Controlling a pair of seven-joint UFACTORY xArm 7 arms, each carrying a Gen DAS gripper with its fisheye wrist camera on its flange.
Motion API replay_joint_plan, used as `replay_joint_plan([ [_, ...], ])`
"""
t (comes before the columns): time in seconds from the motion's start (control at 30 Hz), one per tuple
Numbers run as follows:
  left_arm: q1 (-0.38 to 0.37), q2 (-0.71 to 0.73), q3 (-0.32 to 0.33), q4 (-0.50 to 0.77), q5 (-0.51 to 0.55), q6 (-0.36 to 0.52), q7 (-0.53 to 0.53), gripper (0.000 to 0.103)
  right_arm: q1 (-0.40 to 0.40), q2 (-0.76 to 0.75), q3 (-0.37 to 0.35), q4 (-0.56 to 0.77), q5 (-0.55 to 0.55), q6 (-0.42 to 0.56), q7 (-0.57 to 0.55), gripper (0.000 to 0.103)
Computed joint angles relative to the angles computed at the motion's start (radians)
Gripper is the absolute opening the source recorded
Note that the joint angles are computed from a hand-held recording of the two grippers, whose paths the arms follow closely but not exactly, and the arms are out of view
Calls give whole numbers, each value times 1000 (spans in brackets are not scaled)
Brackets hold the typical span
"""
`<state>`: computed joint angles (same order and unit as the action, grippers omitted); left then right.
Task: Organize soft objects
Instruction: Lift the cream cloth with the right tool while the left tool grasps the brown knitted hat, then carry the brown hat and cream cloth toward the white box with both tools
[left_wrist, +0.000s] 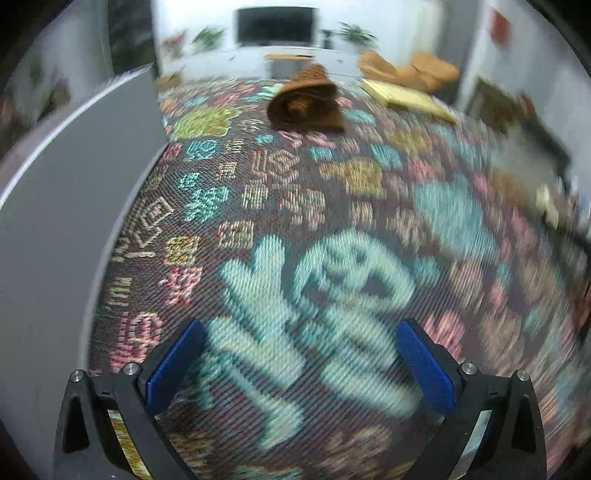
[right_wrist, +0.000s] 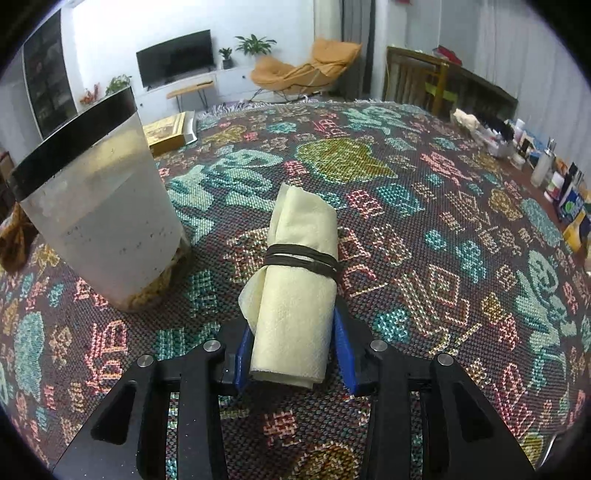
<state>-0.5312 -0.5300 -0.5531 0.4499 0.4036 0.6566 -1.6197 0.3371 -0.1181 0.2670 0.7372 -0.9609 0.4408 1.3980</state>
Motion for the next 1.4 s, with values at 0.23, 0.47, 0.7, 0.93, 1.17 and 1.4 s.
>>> replay_joint_plan([
  [0.23,254,160,119,180,158,-175,225,103,3,-5,2,-2,4,4,-1,41],
  [0.47,277,436,282,402,138,-254,487,103,6,-2,3,1,4,11,0,41],
  [0.7,202,621,373,546,158,-100,496,81,6,-1,4,3,2,15,0,41],
  [0.93,123,509,342,444,174,-278,372,68,5,-6,3,-1,5,15,-5,41],
  [1.17,4,566,271,552,253,-144,307,68,-17,-15,-52,-14,162,-112,-155,40],
  [1.4,-28,577,305,646,240,-123,321,68,-31,-46,-44,132,394,-92,-464,40],
])
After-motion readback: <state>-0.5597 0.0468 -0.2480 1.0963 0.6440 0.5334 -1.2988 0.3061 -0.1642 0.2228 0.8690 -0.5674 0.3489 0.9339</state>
